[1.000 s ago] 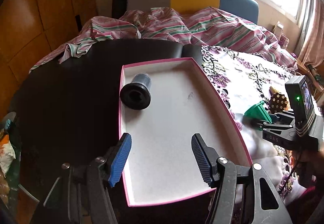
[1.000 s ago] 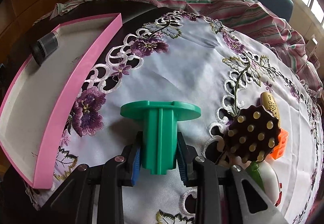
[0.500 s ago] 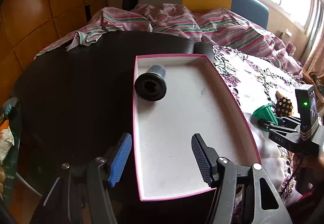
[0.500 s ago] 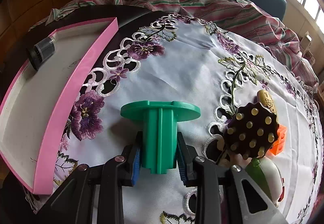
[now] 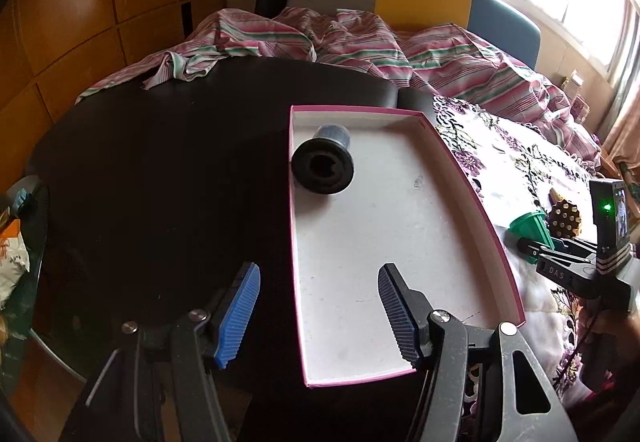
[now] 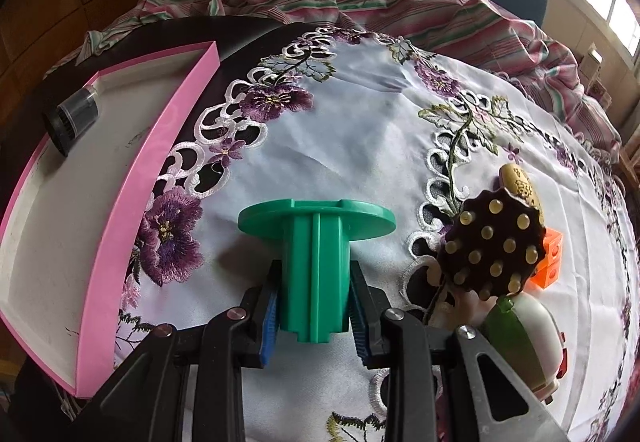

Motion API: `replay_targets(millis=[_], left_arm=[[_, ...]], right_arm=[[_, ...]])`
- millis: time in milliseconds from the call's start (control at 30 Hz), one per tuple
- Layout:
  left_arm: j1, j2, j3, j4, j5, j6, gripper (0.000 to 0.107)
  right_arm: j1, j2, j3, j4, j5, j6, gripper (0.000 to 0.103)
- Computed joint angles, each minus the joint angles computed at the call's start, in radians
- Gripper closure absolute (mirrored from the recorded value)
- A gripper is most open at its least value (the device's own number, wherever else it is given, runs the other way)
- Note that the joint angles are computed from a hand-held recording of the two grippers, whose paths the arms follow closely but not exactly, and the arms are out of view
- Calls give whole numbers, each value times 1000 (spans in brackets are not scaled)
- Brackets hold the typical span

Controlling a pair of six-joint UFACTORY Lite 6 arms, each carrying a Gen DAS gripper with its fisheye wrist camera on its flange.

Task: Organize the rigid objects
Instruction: 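Carry the green spool piece into the tray beside the cylinder and open the right gripper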

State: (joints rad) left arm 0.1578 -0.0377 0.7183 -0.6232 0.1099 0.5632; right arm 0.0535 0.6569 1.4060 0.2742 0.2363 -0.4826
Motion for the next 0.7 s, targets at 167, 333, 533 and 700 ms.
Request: replay_targets(millis=[167, 333, 533, 700], left_arm=[[20, -3, -12, -104, 5, 111, 44], [41, 4, -20, -181, 5, 196, 44], [67, 15, -28, -298, 10, 322, 44], [84, 22, -26, -383, 21, 412, 44]], right_arm=[[4, -14, 16, -26, 30, 63, 74], [3, -87, 13, 181, 57, -76, 74], [91, -140, 60, 341, 123, -189, 74], [230, 3, 287, 191, 192, -8, 74]])
